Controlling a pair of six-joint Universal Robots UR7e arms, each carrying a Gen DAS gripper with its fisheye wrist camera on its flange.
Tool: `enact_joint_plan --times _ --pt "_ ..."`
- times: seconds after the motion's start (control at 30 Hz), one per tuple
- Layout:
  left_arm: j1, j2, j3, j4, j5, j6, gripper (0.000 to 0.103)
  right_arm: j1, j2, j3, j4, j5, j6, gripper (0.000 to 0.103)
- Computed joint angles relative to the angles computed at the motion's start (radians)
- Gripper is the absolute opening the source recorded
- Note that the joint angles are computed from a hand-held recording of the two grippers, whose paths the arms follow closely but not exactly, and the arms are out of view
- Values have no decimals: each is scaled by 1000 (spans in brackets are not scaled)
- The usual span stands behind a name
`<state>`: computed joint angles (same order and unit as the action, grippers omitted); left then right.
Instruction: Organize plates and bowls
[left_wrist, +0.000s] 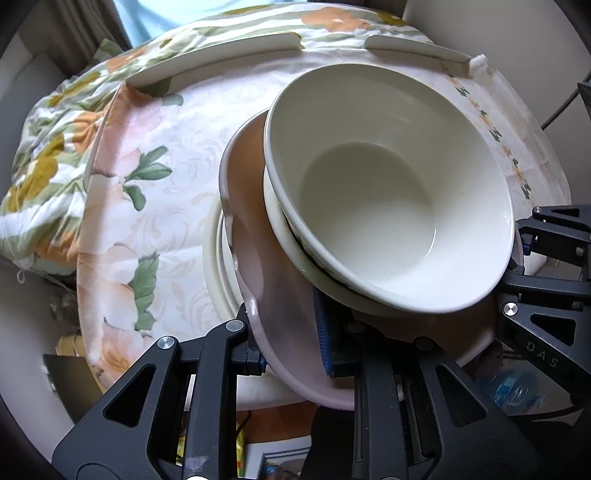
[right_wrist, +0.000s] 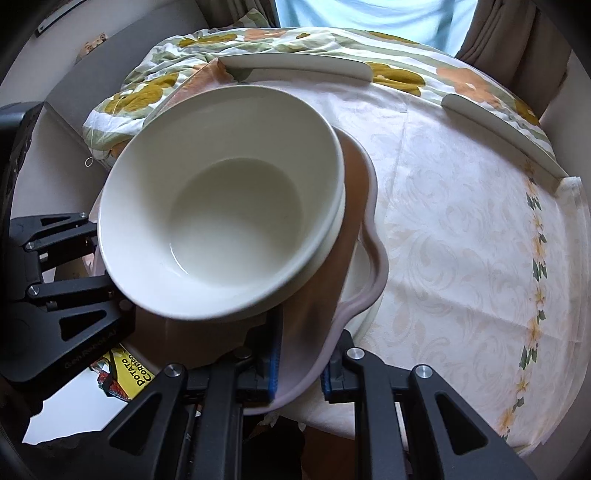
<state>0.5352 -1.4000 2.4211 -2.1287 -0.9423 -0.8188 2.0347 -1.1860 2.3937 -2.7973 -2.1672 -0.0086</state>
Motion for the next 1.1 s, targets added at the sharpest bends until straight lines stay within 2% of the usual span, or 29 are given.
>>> enact_joint_plan --times 0.47,0.63,0.87,0.9,1.0,1.03,1.1 --pt "-8 -35 11 4 16 -126 18 -12 -10 16 -38 21 53 16" --pt "-24 -67 4 41 43 -172 18 -18 -29 20 -28 38 108 16" --pt "-42 -78 -16 100 25 -209 18 4 -65 17 10 15 193 16" --pt "-47 -83 -16 107 23 -216 18 7 -73 19 12 13 203 17" --pt "-69 -101 -16 145 22 -242 19 14 -99 30 13 7 227 37" --pt "-74 -105 -17 153 21 -245 19 19 -112 38 8 6 238 40" --pt "-92 -126 -16 181 19 -264 19 30 -130 48 6 0 251 40"
